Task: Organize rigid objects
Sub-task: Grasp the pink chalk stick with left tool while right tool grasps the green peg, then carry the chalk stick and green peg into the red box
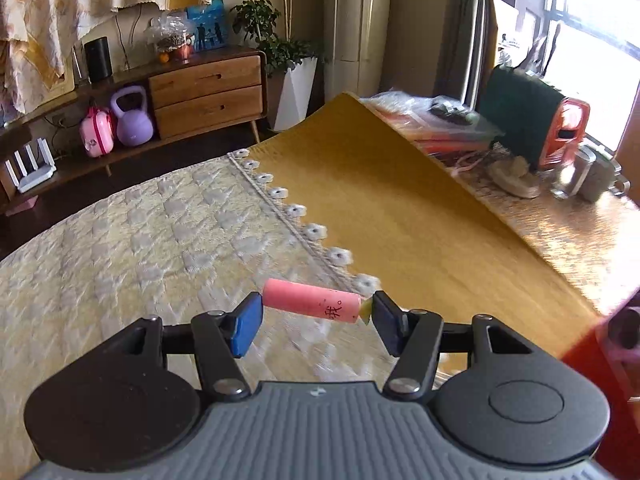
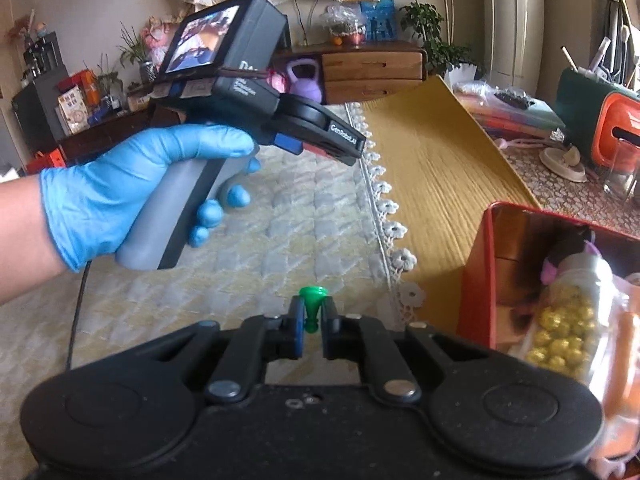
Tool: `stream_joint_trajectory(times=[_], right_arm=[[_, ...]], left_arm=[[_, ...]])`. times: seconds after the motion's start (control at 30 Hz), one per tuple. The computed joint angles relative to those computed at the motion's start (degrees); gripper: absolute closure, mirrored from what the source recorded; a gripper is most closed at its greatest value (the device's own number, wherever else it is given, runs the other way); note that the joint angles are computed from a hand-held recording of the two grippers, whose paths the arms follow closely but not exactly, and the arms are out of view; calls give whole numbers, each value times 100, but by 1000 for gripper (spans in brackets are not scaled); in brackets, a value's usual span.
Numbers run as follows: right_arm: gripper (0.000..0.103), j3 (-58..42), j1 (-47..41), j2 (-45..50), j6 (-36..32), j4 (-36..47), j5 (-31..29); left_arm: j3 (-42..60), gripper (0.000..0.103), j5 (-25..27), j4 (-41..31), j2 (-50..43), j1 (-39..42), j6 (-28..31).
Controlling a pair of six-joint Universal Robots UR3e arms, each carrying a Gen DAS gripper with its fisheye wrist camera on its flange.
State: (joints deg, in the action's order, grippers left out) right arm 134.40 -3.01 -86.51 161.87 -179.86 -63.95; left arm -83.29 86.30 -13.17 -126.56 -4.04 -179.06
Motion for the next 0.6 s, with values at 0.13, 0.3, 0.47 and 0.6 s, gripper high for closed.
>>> stream_joint_trajectory(times=[0.13,0.3,0.47,0.6], right_arm=[[95,385,-586,-1044,-410,791,472],[95,732,-1582,-2616,-1196,2256,1092],[95,810,-2869,-4218,-2249,4350,1775],[95,659,-4074,-5503,-3644,6654,2277]], left_arm=[[-461,44,30,-276,736,-238,-37],[-733,44,13,-755,1508,-604,-233],[-605,44,56,-1216,1852,-1104,-431],[-258,44,126,-1518,1827,-1570,-596]])
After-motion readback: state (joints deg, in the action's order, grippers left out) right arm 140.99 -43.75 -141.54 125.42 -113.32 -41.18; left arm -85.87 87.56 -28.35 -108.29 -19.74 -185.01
